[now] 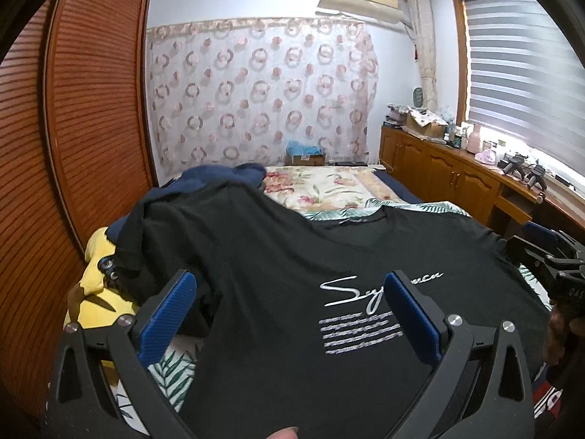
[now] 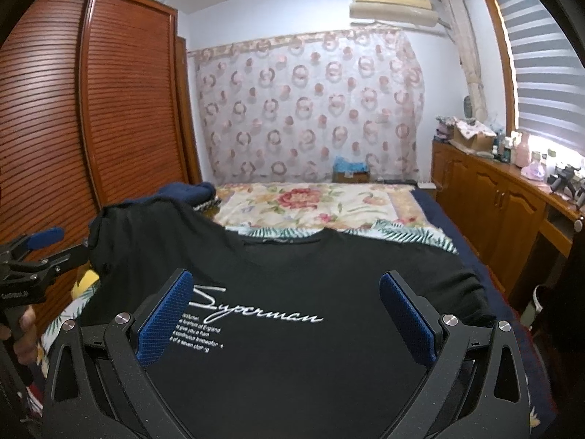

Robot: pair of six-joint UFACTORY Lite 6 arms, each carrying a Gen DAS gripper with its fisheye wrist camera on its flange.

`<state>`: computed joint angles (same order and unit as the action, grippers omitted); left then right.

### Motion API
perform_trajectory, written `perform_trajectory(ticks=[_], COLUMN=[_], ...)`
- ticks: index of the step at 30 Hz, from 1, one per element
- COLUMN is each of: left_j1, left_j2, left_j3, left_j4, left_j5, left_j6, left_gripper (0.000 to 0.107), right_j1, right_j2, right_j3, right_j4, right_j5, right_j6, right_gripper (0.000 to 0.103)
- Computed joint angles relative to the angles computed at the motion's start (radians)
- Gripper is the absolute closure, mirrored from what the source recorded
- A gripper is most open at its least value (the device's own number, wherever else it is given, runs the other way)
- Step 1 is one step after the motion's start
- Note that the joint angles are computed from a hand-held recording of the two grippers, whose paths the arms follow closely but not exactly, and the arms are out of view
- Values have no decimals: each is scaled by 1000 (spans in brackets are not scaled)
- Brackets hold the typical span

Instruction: Fold small clothes

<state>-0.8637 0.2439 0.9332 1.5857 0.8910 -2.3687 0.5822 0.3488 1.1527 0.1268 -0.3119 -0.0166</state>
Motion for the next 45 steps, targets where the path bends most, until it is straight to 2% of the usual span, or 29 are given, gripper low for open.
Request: perform_trajectory(ticks=[4, 11, 16, 20, 23, 25, 27, 28, 30, 35, 40, 43, 45], left_j1=[57, 172, 301, 429, 523, 573, 626, 645, 659, 689, 741, 733, 736], left_j2=[-41, -111, -167, -189, -187, -185, -181, -171, -162, -47, 30, 12, -33], left_j3=[-105, -247, -354, -389, -386, -385, -381, -372, -359, -265, -198, -216, -246], left_j4=[59, 160, 328, 434, 487, 548, 663, 694, 712, 742, 717, 685, 708], left_j5=[-40, -85, -140, -188, -226, -248, -290, -304, -324, -347, -373, -349, -367], left_j6=[-81, -160, -262, -296, -279, -290, -347, -357, -341, -297, -234, -196, -204], left_gripper=[4, 4, 4, 5, 8, 15, 31, 36, 55, 67, 78, 99, 103], right_j1=[10, 4, 14, 41, 50, 53, 55, 56, 60, 60, 58, 53, 51], right_j2=[57, 181, 257, 313, 347, 363, 375, 378, 389, 403, 406, 404, 404], right_j3=[40, 144, 200, 256, 302, 326, 343, 348, 360, 374, 373, 364, 362], right_j4=[-18, -237, -385, -298, -327, -349, -384, -397, -404, -462, -444, -454, -459], right_j5=[11, 60, 67, 95, 118, 125, 130, 131, 137, 151, 141, 132, 128], right_j6=[3, 191, 320, 196, 204, 220, 254, 265, 269, 323, 302, 315, 323], right_gripper=[0, 0, 0, 0, 0, 0, 0, 0, 0, 0, 0, 0, 0])
